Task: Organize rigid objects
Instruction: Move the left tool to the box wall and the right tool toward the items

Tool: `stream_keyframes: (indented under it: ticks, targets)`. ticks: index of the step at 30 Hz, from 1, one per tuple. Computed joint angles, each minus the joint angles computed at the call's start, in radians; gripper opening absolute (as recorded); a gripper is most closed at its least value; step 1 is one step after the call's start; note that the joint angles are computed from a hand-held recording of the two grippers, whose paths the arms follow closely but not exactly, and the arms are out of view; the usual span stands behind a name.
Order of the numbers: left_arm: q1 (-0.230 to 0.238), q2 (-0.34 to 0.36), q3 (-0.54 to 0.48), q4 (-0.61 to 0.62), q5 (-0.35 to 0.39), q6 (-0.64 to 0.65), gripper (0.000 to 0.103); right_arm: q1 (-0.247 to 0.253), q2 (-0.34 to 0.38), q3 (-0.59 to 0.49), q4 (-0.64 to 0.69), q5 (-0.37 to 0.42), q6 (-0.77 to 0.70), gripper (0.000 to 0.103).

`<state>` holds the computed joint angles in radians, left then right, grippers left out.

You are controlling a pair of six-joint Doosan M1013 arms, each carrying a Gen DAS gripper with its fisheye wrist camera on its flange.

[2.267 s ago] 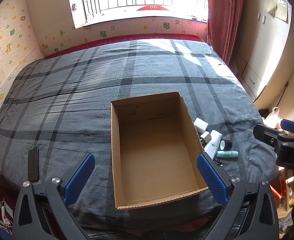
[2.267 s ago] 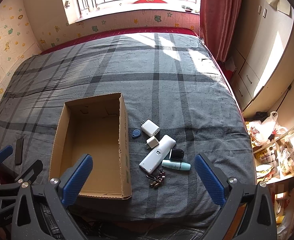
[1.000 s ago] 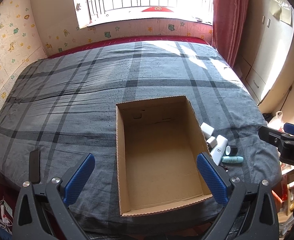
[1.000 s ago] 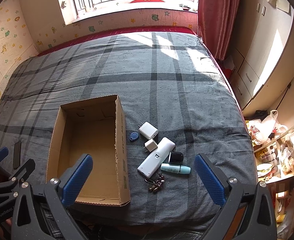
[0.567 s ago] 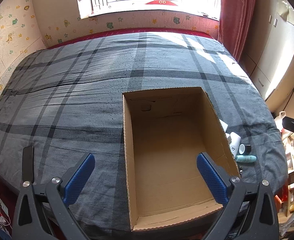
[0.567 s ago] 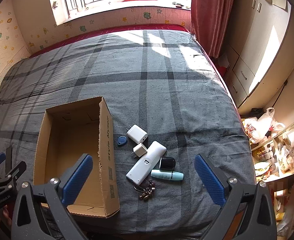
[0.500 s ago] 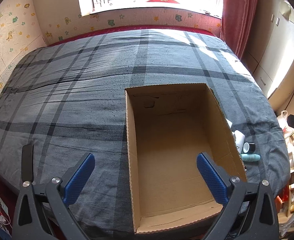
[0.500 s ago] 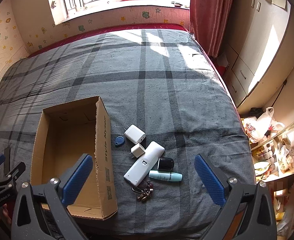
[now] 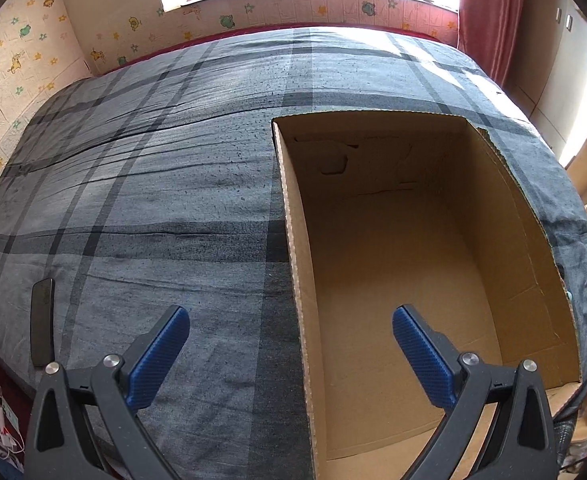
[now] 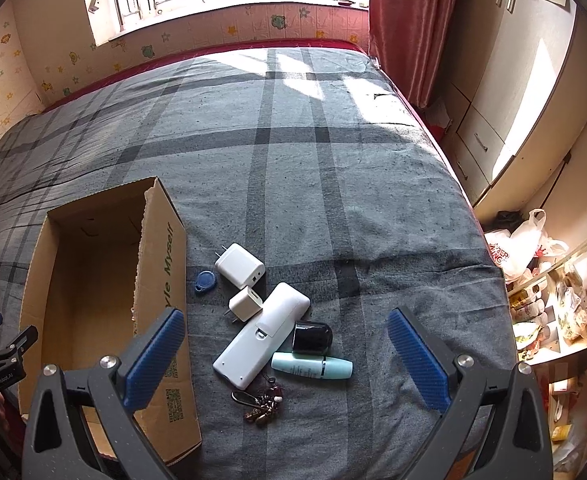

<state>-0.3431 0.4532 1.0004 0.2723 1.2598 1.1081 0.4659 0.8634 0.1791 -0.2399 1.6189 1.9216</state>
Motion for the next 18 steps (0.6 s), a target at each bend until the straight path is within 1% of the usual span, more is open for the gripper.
stream_keyframes:
  ticks: [2,4,8,11,14,17,18]
  targets:
    - [0.001,0.000,0.014,0.008,-0.011,0.003,0.103,-0.003,-0.030,0.079,-0.001,-0.044,0.005,0.103]
    - [0.004,0.001,0.025,0.010,-0.016,-0.002,0.103,-0.008,-0.045,0.126,0.004,-0.064,0.016,0.103]
    - [0.012,-0.004,0.048,-0.007,-0.040,-0.003,0.103,-0.022,-0.090,0.257,0.016,-0.129,0.046,0.103]
    - [0.018,-0.001,0.051,-0.030,-0.039,0.011,0.103,-0.029,-0.114,0.338,0.013,-0.166,0.054,0.103]
    - [0.015,-0.003,0.060,-0.013,-0.054,0.011,0.102,-0.034,-0.134,0.405,0.008,-0.205,0.057,0.103]
    - [0.014,0.001,0.058,-0.013,-0.048,0.026,0.100,-0.039,-0.145,0.451,0.009,-0.229,0.065,0.103]
    - [0.013,0.003,0.056,-0.016,-0.043,0.033,0.097,-0.042,-0.148,0.464,0.014,-0.238,0.068,0.103]
